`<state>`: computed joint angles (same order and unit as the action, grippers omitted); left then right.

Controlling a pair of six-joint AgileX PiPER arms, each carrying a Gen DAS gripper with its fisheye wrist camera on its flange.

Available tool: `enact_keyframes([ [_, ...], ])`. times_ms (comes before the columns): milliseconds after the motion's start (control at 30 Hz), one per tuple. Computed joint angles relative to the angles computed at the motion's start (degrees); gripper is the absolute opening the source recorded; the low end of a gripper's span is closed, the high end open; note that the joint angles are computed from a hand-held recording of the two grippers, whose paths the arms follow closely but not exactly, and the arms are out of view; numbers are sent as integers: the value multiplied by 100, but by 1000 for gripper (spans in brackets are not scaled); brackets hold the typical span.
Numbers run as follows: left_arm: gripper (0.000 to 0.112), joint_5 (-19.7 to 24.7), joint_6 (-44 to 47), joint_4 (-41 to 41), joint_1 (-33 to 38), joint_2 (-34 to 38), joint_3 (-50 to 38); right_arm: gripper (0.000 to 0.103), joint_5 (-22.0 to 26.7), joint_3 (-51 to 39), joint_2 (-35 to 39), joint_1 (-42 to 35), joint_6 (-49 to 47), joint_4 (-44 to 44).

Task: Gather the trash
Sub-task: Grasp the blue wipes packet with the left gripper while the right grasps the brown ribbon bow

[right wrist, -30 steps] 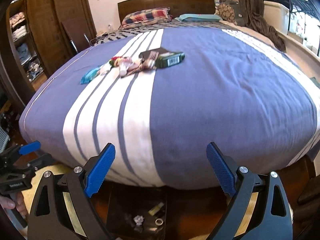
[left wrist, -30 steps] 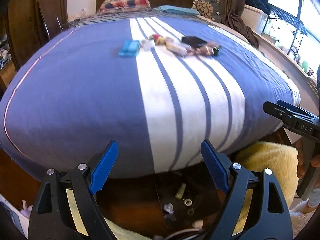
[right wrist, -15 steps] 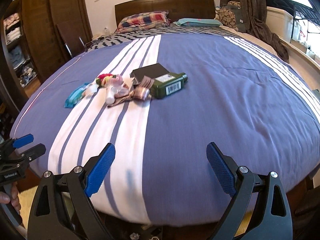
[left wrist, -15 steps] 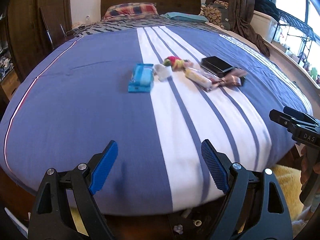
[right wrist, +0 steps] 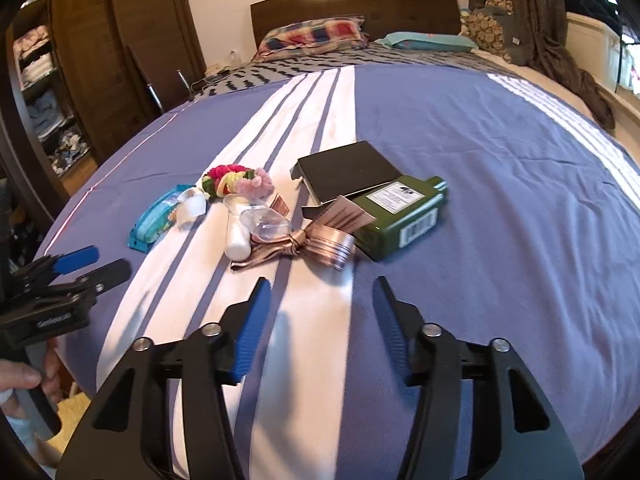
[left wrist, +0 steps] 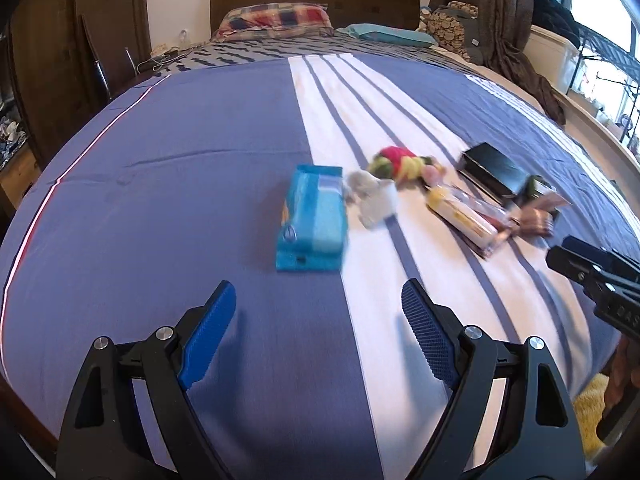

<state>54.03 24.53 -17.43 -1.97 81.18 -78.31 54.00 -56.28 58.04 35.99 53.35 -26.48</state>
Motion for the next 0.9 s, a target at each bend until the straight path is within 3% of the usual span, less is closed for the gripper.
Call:
enact_keyframes([
  [333, 76, -177, -308, 242, -226, 919, -727, 47, -645, -96, 365, -730, -695, 582],
  [400, 68, -131, -308, 205, -217, 1066, -886, 34, -689, -192, 530, -763, -816, 614],
  [467, 54, -73, -318, 161, -216, 1218, -1057, 24, -691, -265, 635, -760, -872, 590],
  [533, 44, -23, -267, 110, -216, 1271, -1122, 14, -620, -321, 679, -677, -858, 497],
  [600, 43, -38, -239, 143, -237, 1232, -1078, 5, -502, -353, 656, -513, -685, 255],
  [900, 39, 25, 17, -122, 12, 410, -603, 3, 503, -836, 296, 410, 31, -772],
])
